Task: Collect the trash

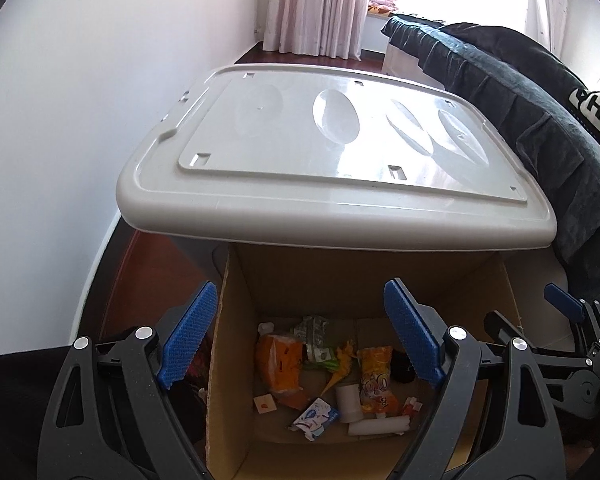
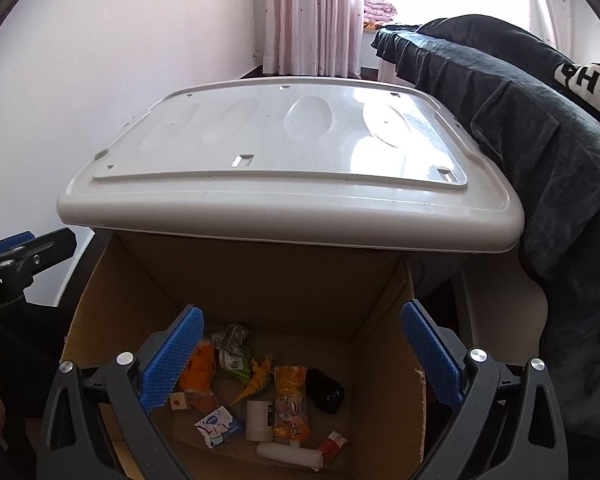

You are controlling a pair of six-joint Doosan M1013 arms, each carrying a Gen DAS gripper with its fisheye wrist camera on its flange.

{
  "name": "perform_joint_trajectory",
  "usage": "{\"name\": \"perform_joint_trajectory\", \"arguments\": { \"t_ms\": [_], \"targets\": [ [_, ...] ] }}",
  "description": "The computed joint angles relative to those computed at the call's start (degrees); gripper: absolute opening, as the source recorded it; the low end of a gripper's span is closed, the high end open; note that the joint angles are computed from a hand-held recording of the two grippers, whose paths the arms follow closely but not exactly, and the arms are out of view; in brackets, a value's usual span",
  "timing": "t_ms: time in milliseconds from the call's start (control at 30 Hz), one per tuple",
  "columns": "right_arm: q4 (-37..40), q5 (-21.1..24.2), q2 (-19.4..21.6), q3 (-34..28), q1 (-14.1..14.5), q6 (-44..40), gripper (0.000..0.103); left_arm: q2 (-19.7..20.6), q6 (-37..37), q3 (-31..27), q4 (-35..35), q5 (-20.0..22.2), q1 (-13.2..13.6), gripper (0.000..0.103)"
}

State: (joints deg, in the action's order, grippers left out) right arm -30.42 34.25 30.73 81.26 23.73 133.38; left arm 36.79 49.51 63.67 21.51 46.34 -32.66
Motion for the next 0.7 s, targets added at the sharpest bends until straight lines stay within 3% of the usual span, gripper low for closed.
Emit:
{"name": "perform_joint_trajectory", "arguments": {
  "t_ms": [700],
  "targets": [
    [0.20, -0.13, 0.18, -0.10, 0.23, -0.93, 0.098, 0.47, -1.92, -0.85, 4.95, 1.74, -0.82, 0.084]
  ]
}}
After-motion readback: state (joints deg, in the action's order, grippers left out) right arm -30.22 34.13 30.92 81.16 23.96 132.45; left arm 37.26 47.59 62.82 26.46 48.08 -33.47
